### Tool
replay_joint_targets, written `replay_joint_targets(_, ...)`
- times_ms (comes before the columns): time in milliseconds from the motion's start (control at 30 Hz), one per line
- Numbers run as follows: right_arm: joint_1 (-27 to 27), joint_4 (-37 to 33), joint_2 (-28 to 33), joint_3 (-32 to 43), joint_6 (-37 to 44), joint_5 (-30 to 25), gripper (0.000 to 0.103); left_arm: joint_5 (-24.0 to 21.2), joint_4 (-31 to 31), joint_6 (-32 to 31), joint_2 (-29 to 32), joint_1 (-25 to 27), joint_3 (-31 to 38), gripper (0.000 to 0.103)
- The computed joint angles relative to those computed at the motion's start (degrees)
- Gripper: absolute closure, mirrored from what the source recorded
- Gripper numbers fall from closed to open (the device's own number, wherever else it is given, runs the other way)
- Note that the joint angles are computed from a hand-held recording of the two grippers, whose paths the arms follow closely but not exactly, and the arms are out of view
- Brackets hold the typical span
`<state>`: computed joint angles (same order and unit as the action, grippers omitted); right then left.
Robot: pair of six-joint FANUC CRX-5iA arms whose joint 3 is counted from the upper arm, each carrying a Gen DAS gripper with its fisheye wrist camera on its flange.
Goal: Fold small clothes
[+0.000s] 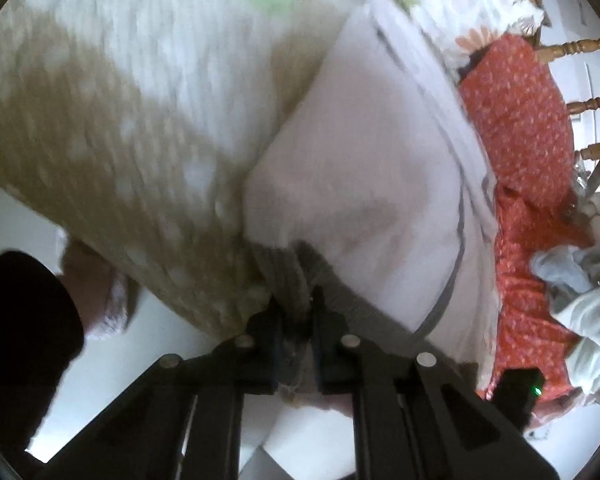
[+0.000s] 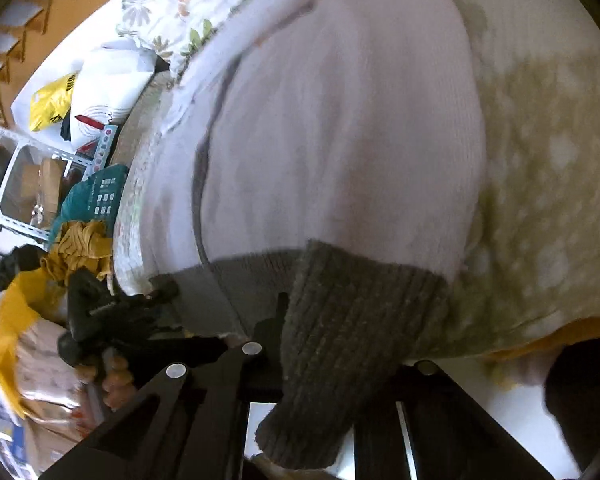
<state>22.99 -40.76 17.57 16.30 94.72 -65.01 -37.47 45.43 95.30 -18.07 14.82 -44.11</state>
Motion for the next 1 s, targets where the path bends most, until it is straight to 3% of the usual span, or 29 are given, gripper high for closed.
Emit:
replay_joint_targets(167, -3.67, -5.58, -4.22, -1.38, 4.56, 0.38, 0.096, 0.47, 2.91, -1.63, -6.79, 0.40, -1.65, 0.093)
replay_joint_targets(333, -5.84, -7.91, -7.98, -4.30, 7.52, -3.32, 0.097, -0.87, -0.06, 0.31, -13.48, -0.58, -2.84, 0.095)
replay_joint_targets(533, -5.23, -5.81, -6.59, -3.18, 7.09, -5.72, 0.096, -2.40, -0.82, 1.29, -13.56, 0.67, -3.24, 0.095)
replay_joint_targets(767, -2.41, -2.01, -1.30, 8.59, 5.85, -5.84, 0.096, -0.32, -4.19, -0.55, -2.64, 2.06, 9.15, 0.095)
replay_joint_targets(1000, 0.10, 3.80, 13.04, 30.36, -2.85, -4.41, 0.096, -0.15, -11.17, 2.88, 14.50, 3.67, 29.13, 0.095)
